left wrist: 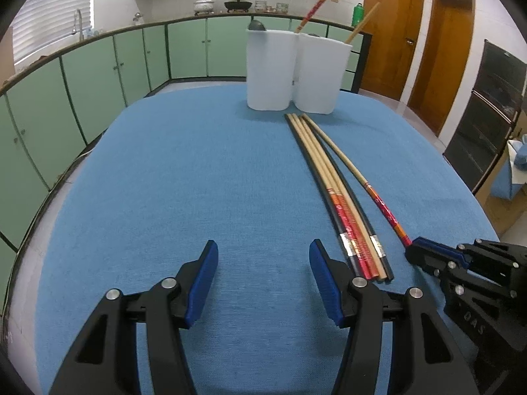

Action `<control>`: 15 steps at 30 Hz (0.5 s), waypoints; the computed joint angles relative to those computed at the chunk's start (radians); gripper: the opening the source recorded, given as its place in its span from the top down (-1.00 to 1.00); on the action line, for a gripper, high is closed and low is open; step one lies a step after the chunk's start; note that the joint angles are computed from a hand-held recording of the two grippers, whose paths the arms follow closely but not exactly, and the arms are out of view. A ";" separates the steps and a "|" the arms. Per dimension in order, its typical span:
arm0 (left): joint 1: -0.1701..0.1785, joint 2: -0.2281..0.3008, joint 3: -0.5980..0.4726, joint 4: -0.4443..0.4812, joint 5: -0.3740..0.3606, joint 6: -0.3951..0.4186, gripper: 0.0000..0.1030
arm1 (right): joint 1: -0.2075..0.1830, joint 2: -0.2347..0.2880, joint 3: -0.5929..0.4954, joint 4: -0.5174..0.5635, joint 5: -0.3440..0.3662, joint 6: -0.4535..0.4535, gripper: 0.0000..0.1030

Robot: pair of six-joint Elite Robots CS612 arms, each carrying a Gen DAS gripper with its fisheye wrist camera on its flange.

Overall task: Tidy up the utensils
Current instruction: 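Close the right tool on another red-patterned chopstick, then close the left tool on a black chopstick while the right tool holds the red-patterned one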

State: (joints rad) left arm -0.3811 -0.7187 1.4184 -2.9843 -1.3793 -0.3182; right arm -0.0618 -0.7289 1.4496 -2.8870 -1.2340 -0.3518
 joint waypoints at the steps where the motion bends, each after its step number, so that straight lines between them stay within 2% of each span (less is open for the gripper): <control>1: 0.000 0.000 0.000 0.000 -0.014 0.001 -0.10 | -0.003 0.001 -0.001 -0.006 -0.010 0.008 0.91; 7: -0.004 0.002 -0.010 0.009 -0.097 0.022 -0.10 | -0.015 0.005 -0.007 -0.006 -0.014 0.044 0.91; 15: -0.018 0.007 -0.027 0.061 -0.061 0.059 -0.13 | -0.018 0.004 -0.004 -0.004 -0.003 0.049 0.91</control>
State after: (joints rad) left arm -0.3989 -0.7112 1.3914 -2.9234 -1.4407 -0.2588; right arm -0.0795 -0.7254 1.4461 -2.8906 -1.2367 -0.3032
